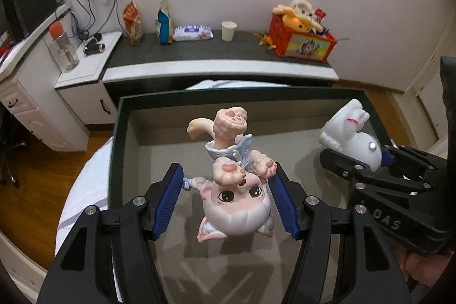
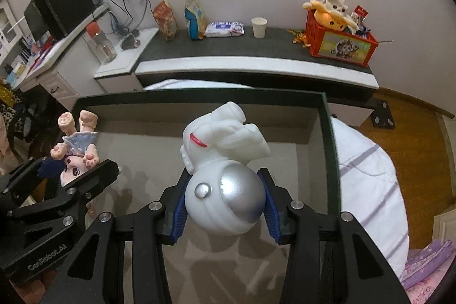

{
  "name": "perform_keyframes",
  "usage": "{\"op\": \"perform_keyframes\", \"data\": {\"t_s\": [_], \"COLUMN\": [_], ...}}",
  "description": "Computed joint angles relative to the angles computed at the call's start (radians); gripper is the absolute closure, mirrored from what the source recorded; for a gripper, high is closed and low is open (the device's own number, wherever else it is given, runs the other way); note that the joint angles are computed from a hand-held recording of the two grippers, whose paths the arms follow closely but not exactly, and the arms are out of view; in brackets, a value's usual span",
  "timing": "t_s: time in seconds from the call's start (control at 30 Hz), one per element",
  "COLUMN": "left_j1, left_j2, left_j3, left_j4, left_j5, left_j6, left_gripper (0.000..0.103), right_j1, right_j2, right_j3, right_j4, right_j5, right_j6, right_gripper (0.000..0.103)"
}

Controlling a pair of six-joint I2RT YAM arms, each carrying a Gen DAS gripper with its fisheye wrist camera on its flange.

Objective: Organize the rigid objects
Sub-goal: 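Carry the pig and white-silver toy into the tray box and release both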

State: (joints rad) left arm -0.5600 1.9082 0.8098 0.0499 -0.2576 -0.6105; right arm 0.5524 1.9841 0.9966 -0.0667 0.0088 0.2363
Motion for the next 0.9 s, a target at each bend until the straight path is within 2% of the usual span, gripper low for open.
{"op": "perform_keyframes", "data": {"t_s": [0.13,0.17,0.2,0.27,0.4,0.5,0.53,0.57,0.6,0.73,0.9], "left_j1": [0.008,0.008,0.007,0.007,0.023,0.021,0.016,0.014,0.008,-0.069,-0.218], "left_j2": [0.04,0.048,0.053,0.052,0.014,-0.048,-0.079,-0.122,-0.146,-0.3,-0.5], "left_j3": [0.045,0.059,0.066,0.075,0.05,0.009,-0.013,-0.05,-0.067,-0.152,-0.217], "left_j4": [-0.035,-0.049,-0.057,-0.081,-0.09,-0.105,-0.108,-0.085,-0.083,-0.13,-0.268], "left_j5": [-0.012,-0.018,-0.023,-0.034,-0.028,-0.058,-0.072,-0.062,-0.071,-0.165,-0.283], "left_j6": [0.007,0.007,0.008,0.002,-0.003,-0.019,-0.027,-0.026,-0.032,-0.079,-0.192], "left_gripper": [0.039,0.037,0.029,0.025,0.018,0.01,0.009,0.001,0.0,0.0,0.0], "right_j1": [-0.001,-0.002,-0.001,0.013,0.015,0.015,0.024,0.033,0.037,0.044,0.077], "right_j2": [0.052,0.054,0.049,0.043,0.035,0.01,-0.004,-0.022,-0.041,-0.164,-0.343], "right_j3": [0.046,0.049,0.047,0.046,0.038,0.022,0.017,0.009,-0.01,-0.113,-0.248], "right_j4": [-0.032,-0.037,-0.035,-0.041,-0.034,-0.041,-0.055,-0.064,-0.046,-0.013,0.006], "right_j5": [-0.004,-0.008,-0.004,0.039,0.034,0.009,0.043,0.081,0.081,0.062,0.087], "right_j6": [0.001,-0.001,-0.005,-0.011,-0.014,-0.005,0.004,0.008,0.004,0.015,0.05], "right_gripper": [0.057,0.057,0.057,0.049,0.044,0.035,0.021,0.01,0.0,0.0,0.0]}}
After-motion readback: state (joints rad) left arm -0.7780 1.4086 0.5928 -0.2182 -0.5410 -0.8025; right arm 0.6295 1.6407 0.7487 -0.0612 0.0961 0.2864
